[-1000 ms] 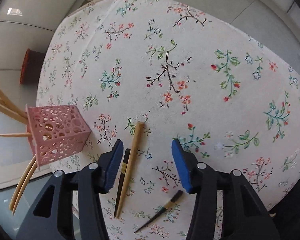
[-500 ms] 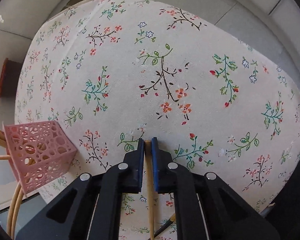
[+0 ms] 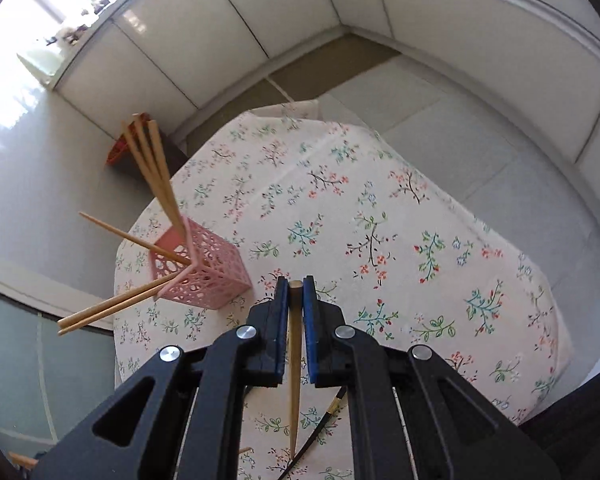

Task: Organize utensils
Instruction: 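Lift the chopstick with the left tool while the right tool grasps another, then carry both chopsticks over the pink holder and open both tools to drop them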

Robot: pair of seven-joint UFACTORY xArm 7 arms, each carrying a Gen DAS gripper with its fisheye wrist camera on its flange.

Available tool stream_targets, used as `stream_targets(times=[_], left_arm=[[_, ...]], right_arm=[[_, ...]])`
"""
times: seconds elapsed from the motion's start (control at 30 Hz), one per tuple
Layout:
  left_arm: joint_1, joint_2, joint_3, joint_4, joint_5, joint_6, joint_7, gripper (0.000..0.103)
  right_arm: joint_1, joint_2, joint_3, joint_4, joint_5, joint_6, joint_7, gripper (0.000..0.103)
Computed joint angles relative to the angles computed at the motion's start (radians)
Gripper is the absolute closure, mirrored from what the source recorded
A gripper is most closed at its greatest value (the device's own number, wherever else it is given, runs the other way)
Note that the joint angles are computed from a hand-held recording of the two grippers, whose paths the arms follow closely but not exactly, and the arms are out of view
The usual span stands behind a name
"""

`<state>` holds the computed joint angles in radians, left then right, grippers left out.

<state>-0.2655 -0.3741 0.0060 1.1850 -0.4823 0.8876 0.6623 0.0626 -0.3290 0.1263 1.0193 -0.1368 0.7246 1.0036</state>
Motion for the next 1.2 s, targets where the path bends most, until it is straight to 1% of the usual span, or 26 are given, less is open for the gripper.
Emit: stream_targets(times=[0.17,0.37,0.6,0.8,1.0,1.2], left_arm=[[-0.001,-0.019,-0.007,0.037,0.007,-0.013,-0.026,0.097],[-0.006,-0.011,-0.012,0.081,0.006,-0.039,-0.083,0.097],[-0.01,0.017,-0.017,0.159,0.012,-0.054,-0.144,0.097],[-0.007,0.073,-0.031,0.243,0.032,-0.073,-0.188,0.097],[0.003,0.159,-0.055,0.33,0.055,-0.116,-0.236,0.097],[0.021,0.299,-0.093,0.435,0.119,-0.174,-0.334,0.097]], right_arm=[[0.002,-0.065,0.031,0.022,-0.075,0.028,-0.06,0.095],[0.005,-0.114,0.046,0.079,-0.103,0.062,-0.144,0.096],[0.008,-0.142,0.048,0.196,-0.092,0.096,-0.258,0.095],[-0.003,-0.112,0.045,0.336,-0.073,0.115,-0.326,0.095],[-0.023,-0.069,0.049,0.411,-0.085,0.065,-0.332,0.095],[-0.021,-0.005,0.038,0.442,-0.084,0.011,-0.341,0.095]])
